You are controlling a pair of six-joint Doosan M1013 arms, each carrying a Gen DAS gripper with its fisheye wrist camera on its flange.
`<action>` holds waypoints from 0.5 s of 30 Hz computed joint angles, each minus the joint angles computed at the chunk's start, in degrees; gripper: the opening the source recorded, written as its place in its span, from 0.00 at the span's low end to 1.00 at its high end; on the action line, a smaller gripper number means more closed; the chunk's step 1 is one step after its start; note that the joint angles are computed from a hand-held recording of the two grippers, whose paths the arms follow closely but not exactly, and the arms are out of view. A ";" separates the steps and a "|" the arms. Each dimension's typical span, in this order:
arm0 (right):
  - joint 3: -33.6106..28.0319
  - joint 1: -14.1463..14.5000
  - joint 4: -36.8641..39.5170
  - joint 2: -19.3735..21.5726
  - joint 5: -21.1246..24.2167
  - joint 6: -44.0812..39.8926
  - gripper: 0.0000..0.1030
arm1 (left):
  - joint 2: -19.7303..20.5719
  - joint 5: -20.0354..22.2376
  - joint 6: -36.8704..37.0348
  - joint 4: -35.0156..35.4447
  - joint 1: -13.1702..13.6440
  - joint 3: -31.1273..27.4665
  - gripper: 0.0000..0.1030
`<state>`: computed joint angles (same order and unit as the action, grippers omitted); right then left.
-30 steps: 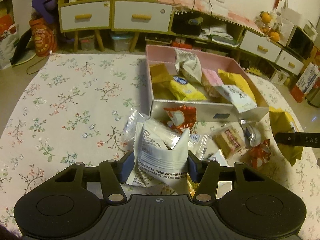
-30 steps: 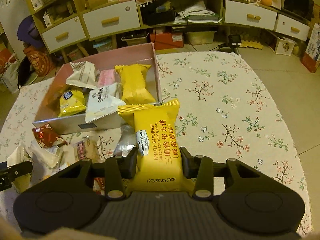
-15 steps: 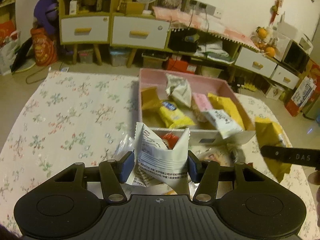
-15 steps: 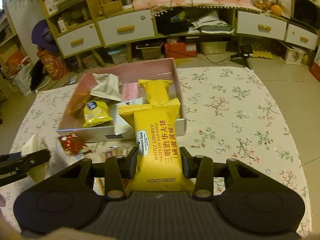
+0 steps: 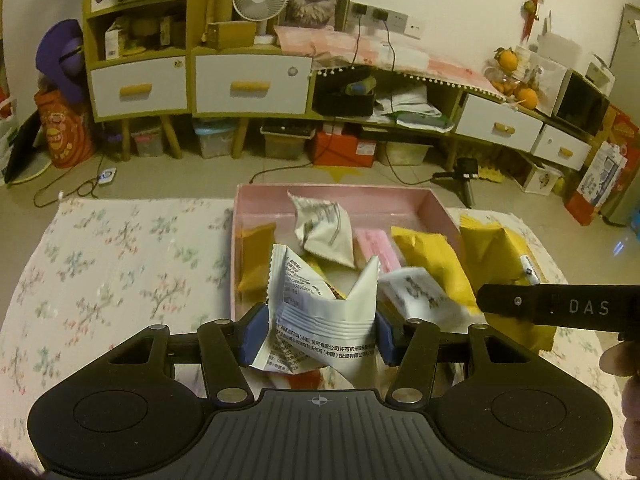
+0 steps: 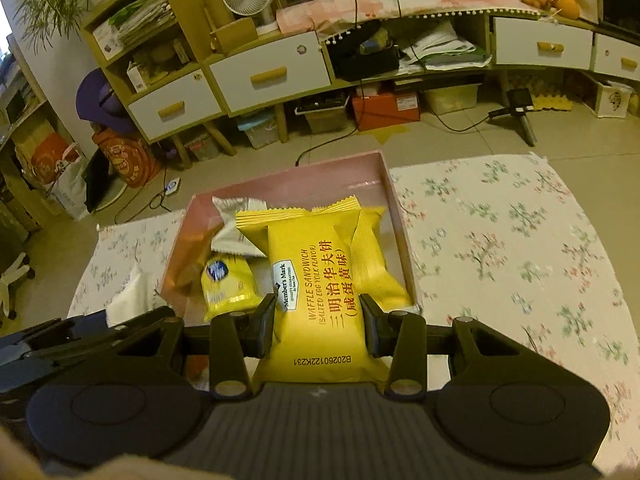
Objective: Organize snacks
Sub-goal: 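Carry the yellow bag and white packet over the white box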
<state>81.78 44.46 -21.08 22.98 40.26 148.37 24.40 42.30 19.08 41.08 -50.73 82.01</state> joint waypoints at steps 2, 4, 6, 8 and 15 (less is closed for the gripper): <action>-0.94 -0.11 -0.70 0.90 0.76 -0.37 0.38 | 0.68 0.25 0.71 -0.01 0.23 -0.71 0.52; -1.63 -0.33 -0.42 1.59 1.28 -1.00 0.38 | 1.35 0.08 1.51 -0.32 0.54 -1.36 0.52; -1.89 -0.87 0.92 2.12 0.64 -1.43 0.38 | 2.06 0.11 2.29 -0.62 0.78 -2.01 0.52; -1.88 -1.30 2.12 2.37 -0.14 -1.42 0.38 | 2.80 0.24 3.21 -0.93 1.04 -2.71 0.52; -2.78 -1.87 2.98 3.65 -0.41 -1.83 0.38 | 4.79 0.07 4.64 -0.72 1.59 -4.24 0.52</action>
